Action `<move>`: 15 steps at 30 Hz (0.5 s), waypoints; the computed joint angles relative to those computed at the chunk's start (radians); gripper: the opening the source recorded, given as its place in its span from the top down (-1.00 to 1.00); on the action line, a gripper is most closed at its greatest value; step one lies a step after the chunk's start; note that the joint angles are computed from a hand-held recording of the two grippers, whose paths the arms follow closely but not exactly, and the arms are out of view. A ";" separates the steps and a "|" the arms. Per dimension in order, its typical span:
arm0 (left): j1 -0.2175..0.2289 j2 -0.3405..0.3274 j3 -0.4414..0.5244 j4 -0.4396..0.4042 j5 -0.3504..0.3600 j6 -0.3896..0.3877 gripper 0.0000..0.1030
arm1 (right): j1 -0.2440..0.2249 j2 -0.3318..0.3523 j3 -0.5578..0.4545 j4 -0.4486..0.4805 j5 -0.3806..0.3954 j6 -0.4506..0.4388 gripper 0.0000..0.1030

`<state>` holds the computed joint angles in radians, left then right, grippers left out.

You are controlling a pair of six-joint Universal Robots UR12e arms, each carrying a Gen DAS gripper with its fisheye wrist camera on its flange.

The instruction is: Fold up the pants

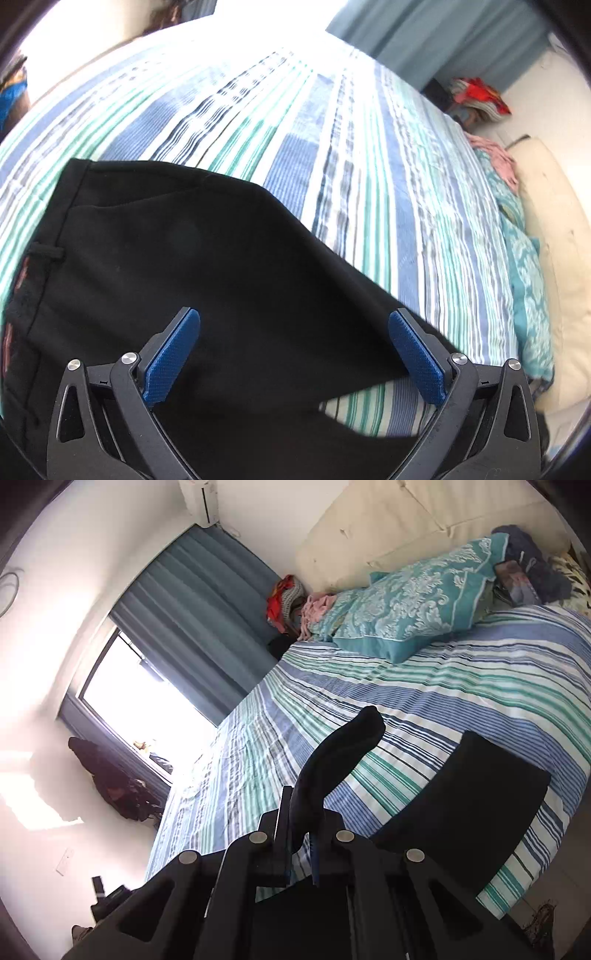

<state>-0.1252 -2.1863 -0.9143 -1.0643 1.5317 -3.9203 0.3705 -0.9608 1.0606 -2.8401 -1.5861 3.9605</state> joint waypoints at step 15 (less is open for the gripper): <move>0.044 -0.029 0.048 -0.025 -0.096 -0.114 0.83 | -0.027 -0.083 0.072 -0.037 0.085 -0.096 0.86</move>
<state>-0.0815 -2.2150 -0.8661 -1.0897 1.4353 -4.0347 0.3434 -1.0435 1.1325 -2.8769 -1.5008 3.8645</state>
